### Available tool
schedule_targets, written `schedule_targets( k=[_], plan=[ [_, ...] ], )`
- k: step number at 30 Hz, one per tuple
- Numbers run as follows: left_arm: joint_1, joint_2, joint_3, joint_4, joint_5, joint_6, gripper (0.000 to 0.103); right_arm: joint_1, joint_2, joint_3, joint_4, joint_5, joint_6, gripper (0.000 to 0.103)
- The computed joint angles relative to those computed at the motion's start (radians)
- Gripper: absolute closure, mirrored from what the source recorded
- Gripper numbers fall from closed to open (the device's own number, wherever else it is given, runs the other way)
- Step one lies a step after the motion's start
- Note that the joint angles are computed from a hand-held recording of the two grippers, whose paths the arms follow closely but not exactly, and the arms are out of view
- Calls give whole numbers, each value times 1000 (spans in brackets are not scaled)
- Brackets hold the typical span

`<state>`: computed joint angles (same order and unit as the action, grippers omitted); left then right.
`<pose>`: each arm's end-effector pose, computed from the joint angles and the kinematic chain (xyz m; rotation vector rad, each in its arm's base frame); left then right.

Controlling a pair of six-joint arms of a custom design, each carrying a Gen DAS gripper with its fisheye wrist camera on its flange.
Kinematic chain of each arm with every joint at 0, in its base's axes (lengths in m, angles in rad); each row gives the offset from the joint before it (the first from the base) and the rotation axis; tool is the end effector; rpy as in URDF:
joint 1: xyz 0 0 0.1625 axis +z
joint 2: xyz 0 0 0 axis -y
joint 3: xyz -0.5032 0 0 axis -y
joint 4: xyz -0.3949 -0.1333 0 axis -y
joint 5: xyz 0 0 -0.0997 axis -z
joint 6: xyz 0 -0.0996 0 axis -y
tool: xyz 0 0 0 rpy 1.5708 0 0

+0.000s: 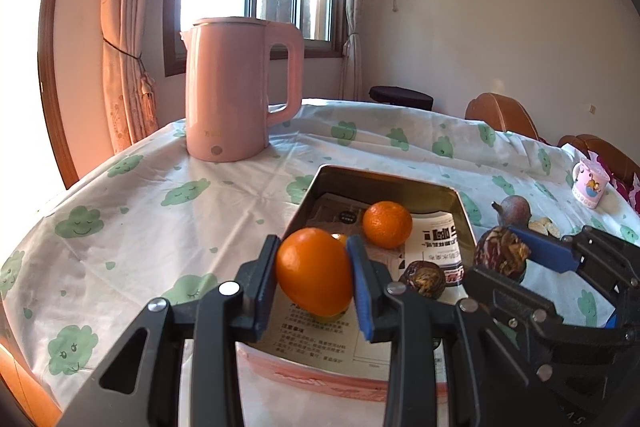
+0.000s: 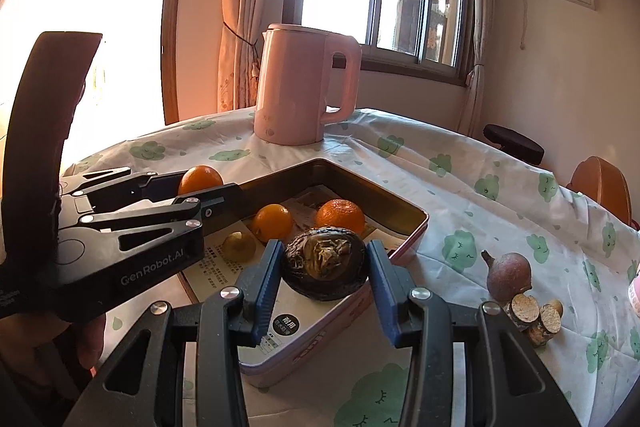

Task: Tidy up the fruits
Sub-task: 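Lower the mangosteen and orange into the tin and open both tools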

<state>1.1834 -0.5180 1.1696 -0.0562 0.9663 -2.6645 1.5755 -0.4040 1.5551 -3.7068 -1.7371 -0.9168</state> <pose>-0.1125 -0.7783 0.0437 0.6068 2.2069 -1.1650 0.1204 -0.7600 0.0284 0.9558 -2.1632 1.0514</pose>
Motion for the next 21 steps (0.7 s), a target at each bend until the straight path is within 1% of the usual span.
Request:
schedule_targets(
  k=[12, 21],
  plan=[
    [8, 8, -17, 27, -8, -8, 68, 4, 16, -26, 37, -15, 5, 58],
    [11, 19, -36, 49, -13, -14, 68, 5, 14, -37, 69, -27, 24, 58]
  ],
)
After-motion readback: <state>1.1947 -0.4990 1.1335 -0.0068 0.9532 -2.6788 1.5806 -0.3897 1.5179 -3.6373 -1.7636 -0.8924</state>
